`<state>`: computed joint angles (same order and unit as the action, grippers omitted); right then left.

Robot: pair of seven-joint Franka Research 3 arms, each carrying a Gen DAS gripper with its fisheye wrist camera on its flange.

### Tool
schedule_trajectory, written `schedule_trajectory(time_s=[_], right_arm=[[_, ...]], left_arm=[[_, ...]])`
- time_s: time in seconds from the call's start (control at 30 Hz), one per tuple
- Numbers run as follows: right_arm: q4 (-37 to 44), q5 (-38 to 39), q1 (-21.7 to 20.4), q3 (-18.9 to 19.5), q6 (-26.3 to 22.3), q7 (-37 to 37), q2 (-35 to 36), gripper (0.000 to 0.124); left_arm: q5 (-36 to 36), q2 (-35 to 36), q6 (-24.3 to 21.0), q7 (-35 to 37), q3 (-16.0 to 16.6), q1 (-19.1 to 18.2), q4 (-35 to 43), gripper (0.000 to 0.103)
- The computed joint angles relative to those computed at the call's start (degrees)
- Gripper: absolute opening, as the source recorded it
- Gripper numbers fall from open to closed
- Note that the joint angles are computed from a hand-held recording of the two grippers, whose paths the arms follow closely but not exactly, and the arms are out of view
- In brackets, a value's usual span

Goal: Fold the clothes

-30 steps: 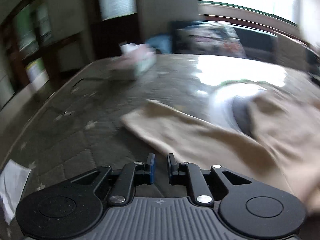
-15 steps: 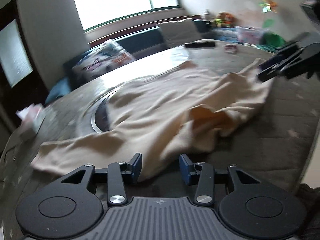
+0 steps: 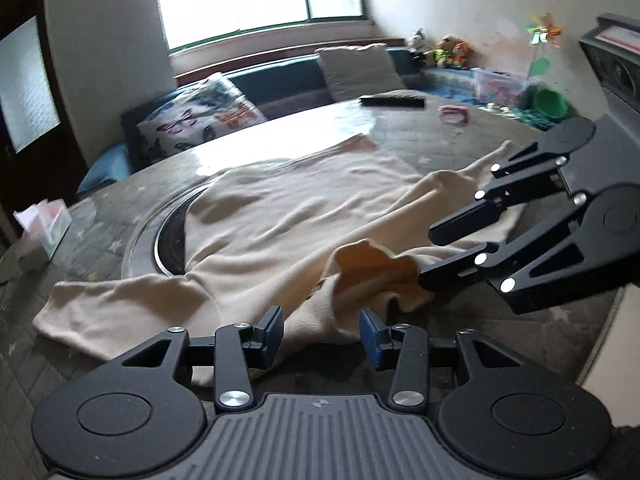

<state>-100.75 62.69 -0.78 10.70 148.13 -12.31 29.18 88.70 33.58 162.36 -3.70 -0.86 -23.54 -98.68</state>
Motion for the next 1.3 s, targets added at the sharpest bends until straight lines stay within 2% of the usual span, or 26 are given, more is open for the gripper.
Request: schedule_trajectory(time_s=[0.03, 0.07, 0.1, 0.13, 0.2, 0.37, 0.47, 0.57, 0.63, 0.67, 0.77, 0.8, 0.93, 0.97, 1.0, 1.17, 1.23, 1.3], right_arm=[[0.1, 0.2, 0.4, 0.1, 1.1, 0.0, 0.3, 0.032], [0.2, 0.2, 0.8, 0.1, 2.5, -0.1, 0.7, 0.022], [0.6, -0.4, 1.4, 0.0, 3.7, 0.6, 1.3, 0.015], [0.7, -1.1, 1.5, 0.0, 3.9, 1.4, 1.4, 0.013], [0.8, -1.8, 0.8, 0.3, 3.1, 1.7, 1.3, 0.004], [0.7, -1.3, -1.7, 0.1, -2.9, 1.7, -1.8, 0.000], [1.1, -2.3, -2.3, -1.2, -8.0, 1.4, -3.1, 0.000], [0.1, -2.8, -1.2, -2.3, -7.4, 1.1, -3.2, 0.010], [-0.2, -4.1, -0.5, -2.7, -7.1, 1.8, -2.9, 0.011], [-0.5, -4.8, -0.4, -2.9, -7.4, 2.0, -2.8, 0.012], [-0.9, -5.1, 0.0, -2.6, -6.6, 1.5, -2.7, 0.037], [-1.6, -4.5, 0.4, -2.2, -4.6, 0.4, -2.7, 0.037], [-1.7, -5.7, 1.5, -1.8, -2.1, -0.1, -1.4, 0.031], [-1.9, -5.9, 1.9, -1.7, -0.5, -0.1, -1.1, 0.016], [-2.1, -6.5, 2.3, -1.7, 0.8, 0.1, -0.9, 0.008], [-4.6, -8.5, 1.0, -0.9, 0.1, -3.9, -2.3, 0.006], [-4.8, -10.2, 1.4, -1.6, -0.7, -3.2, -2.5, 0.008], [-4.0, -11.9, 1.2, -2.1, -3.6, -1.1, -2.8, 0.010]], left_arm=[[-1.8, 0.4, -0.5, 1.3, -0.3, 0.3, 0.3, 0.031], [-3.1, 0.6, 0.0, 2.1, -0.4, 0.6, 0.4, 0.027], [-3.7, 0.7, 0.7, 2.3, -0.3, 0.8, 0.4, 0.017], [-4.2, 0.5, 1.1, 2.9, -0.1, 0.7, 0.2, 0.012], [-2.2, -0.7, 2.9, 2.1, 0.8, 0.4, -0.9, 0.010], [3.3, -4.9, 7.7, 1.2, 0.1, 2.5, -4.3, 0.009], [1.2, -5.6, 8.0, 6.4, -1.7, 3.9, -5.8, 0.009], [-3.5, -5.5, 10.2, 9.9, -2.4, 5.1, -6.8, 0.009], [-0.3, -6.0, 11.9, 8.6, -1.3, 4.0, -7.0, 0.010], [1.1, -6.4, 11.3, 8.3, -1.2, 3.5, -7.2, 0.011], [3.7, -6.7, 9.3, 6.3, -1.7, 3.7, -6.6, 0.012], [4.6, -6.5, 8.7, 5.1, -1.8, 4.0, -5.9, 0.012], [3.6, -4.2, 7.4, 5.2, -2.5, 5.1, -2.6, 0.012], [2.4, -3.4, 7.4, 5.8, -2.5, 5.2, -1.8, 0.013], [1.6, -2.6, 7.6, 5.8, -2.2, 5.2, -0.8, 0.013], [-1.2, 1.0, 9.7, 6.4, -0.3, 4.6, 3.2, 0.013], [-4.4, 2.7, 10.8, 9.5, 0.0, 4.5, 4.5, 0.013], [-9.3, 4.6, 11.9, 15.1, -0.8, 5.2, 5.7, 0.013]])
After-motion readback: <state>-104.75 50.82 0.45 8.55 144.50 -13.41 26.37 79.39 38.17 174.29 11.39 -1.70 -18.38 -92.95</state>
